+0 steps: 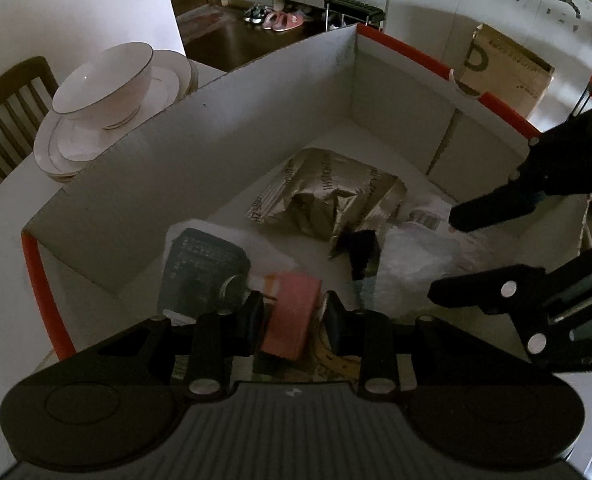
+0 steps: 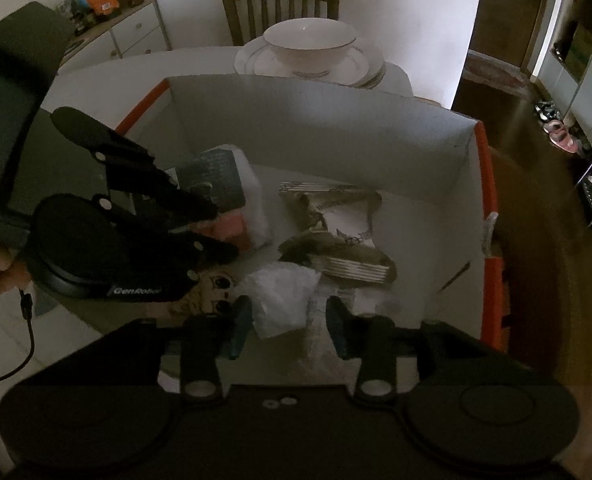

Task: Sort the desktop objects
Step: 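Lower both items into the box and open both grippers, then lift both tools out of the red box and back away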

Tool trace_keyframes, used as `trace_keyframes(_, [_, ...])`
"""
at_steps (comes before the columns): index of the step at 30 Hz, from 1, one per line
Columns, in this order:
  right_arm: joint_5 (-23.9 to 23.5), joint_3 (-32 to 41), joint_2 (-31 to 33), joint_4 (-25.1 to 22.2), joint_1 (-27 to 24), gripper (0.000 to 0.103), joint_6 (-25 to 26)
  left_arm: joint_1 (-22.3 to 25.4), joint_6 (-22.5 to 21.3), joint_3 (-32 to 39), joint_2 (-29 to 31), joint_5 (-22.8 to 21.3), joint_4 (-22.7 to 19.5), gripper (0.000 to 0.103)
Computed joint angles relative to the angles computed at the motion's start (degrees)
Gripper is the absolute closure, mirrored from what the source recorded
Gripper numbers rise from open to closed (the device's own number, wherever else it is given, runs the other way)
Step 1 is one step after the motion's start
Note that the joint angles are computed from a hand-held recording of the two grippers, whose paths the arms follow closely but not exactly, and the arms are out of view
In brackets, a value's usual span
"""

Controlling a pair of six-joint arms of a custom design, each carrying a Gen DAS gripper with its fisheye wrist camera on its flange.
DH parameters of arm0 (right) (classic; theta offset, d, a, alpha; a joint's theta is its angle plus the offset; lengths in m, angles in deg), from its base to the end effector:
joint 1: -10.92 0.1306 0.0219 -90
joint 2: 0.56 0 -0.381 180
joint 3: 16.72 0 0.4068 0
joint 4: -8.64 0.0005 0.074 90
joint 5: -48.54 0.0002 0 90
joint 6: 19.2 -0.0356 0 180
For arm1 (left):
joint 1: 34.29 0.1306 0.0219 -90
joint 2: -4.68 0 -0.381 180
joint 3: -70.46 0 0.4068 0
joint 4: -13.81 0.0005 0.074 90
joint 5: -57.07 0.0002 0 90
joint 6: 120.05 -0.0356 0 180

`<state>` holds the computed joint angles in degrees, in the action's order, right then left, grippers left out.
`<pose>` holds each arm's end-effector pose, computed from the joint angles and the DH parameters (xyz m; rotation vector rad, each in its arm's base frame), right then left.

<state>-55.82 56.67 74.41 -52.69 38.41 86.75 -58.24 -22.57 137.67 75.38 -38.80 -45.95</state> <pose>0.3323 0.1823 0.3907 -1.0630 2.4497 0.3992 0.3221 -0.1396 0.3676 0.3495 2.6420 -0.0401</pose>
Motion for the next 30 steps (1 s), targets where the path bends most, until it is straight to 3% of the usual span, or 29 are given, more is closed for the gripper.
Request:
trace_keyframes(19, [-3.2,-0.7,-4.6,1.8,-2.8,0.038,-0.2,-0.8,4.1,-1.5,-7.6,0.2,1.2,0.071])
trace_keyframes(21, [-3.7,-0.8,-5.1,1.8,-3.0,0.035,-0.2,-0.9,5.0,-1.8,-8.8,0.2,1.2,0.054])
trace_keyframes(23, [-4.3,-0.9,-5.6,1.9,-3.3,0.034,-0.4,-1.3,6.1,-2.2,-10.1,-0.1,1.6,0.044])
trace_keyframes(30, [-6.6,-1.9,-7.7,2.6,-4.1,0.025,-1.2,-3.8,8.6,-2.3,-13.3,-1.9,1.2,0.043])
